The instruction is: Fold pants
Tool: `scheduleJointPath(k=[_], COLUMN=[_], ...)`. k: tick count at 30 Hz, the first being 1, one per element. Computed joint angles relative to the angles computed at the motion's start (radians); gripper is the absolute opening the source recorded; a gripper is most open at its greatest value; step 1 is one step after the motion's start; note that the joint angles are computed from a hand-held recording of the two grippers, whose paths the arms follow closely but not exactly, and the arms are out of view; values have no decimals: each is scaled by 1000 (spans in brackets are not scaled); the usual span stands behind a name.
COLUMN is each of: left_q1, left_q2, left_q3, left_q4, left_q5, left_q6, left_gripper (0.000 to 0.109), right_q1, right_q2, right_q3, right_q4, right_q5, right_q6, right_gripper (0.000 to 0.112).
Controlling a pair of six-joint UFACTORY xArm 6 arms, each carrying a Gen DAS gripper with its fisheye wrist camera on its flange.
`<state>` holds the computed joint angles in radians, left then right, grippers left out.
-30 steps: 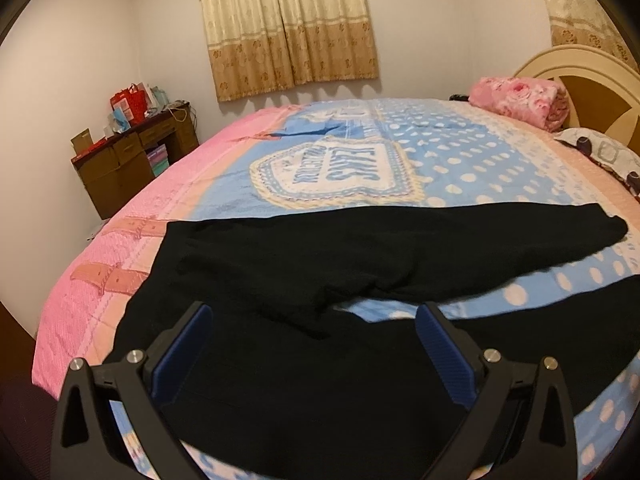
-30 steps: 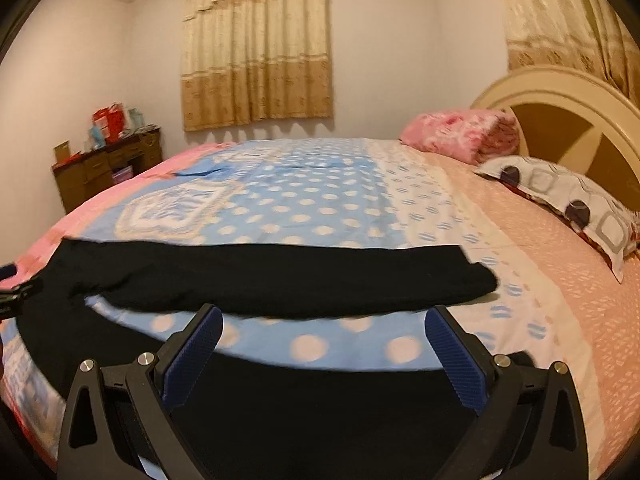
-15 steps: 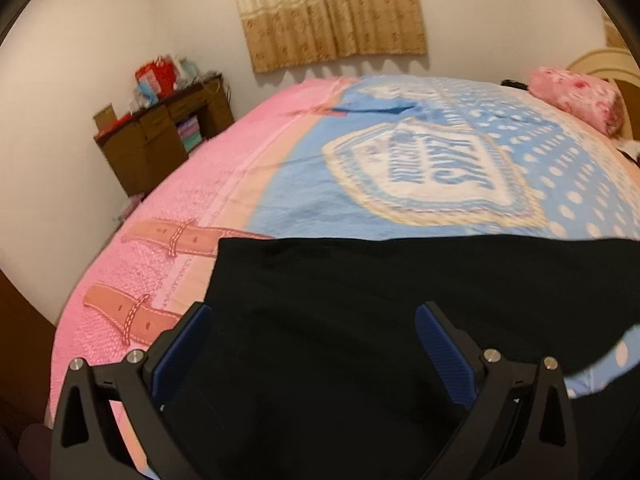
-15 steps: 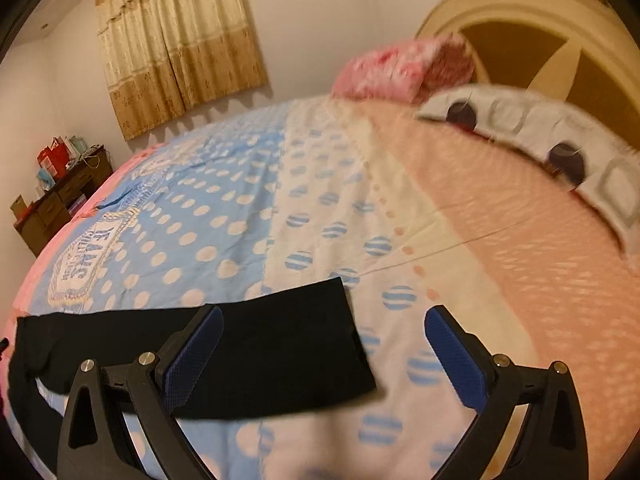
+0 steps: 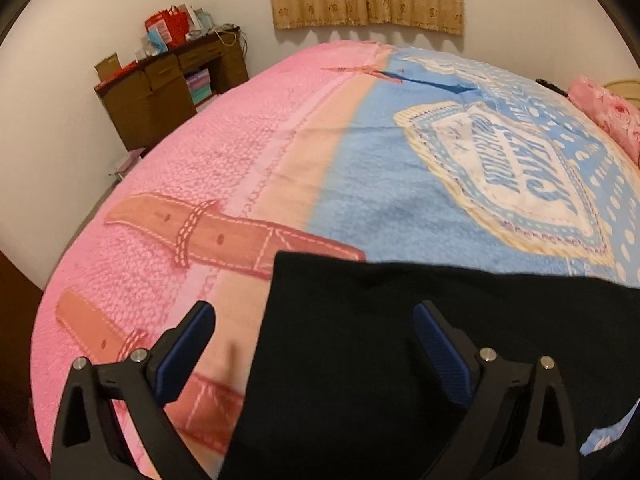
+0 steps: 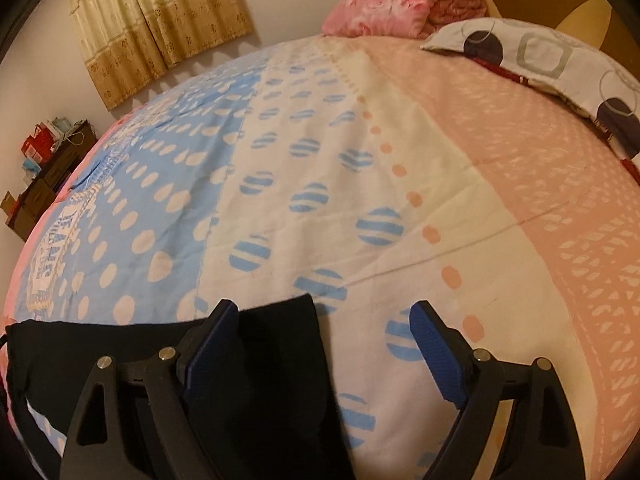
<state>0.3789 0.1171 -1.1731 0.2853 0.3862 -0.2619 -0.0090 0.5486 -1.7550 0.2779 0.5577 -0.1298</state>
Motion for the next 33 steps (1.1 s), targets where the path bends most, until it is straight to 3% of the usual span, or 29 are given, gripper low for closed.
scheduleJointPath(k=[10, 22, 23, 25, 27, 29, 31, 33], left_q1=[19, 19, 18, 17, 11, 6, 4, 0], left_q2=[148, 190, 189, 181, 175, 168, 163, 153], left_q3=[-180, -213, -211, -200, -191, -177, -167, -156], left_q4=[-201, -178, -179, -223, -256, -259, -305, -321], left_q5=[117, 104, 100, 83, 66, 46, 32, 17], left_q6=[169, 193, 197, 250, 290, 311, 358, 367], left_gripper=[87, 86, 83, 59, 48, 40, 23, 19], right_q1=[11, 24, 23, 22, 20, 21, 19, 16], right_q2=[17, 45, 42, 34, 37, 38, 36, 25], right_q3=[-18, -53, -48, -36, -42, -44, -40, -27], right_q4=[-60, -148, -133, -84, 11, 43, 72, 133], right_q5=[13, 33, 29, 18, 25, 30, 28, 26], right_q6=[-6, 6, -9, -57, -136, -161, -178, -214], right_gripper=[88, 84, 78, 64, 39, 34, 26, 16])
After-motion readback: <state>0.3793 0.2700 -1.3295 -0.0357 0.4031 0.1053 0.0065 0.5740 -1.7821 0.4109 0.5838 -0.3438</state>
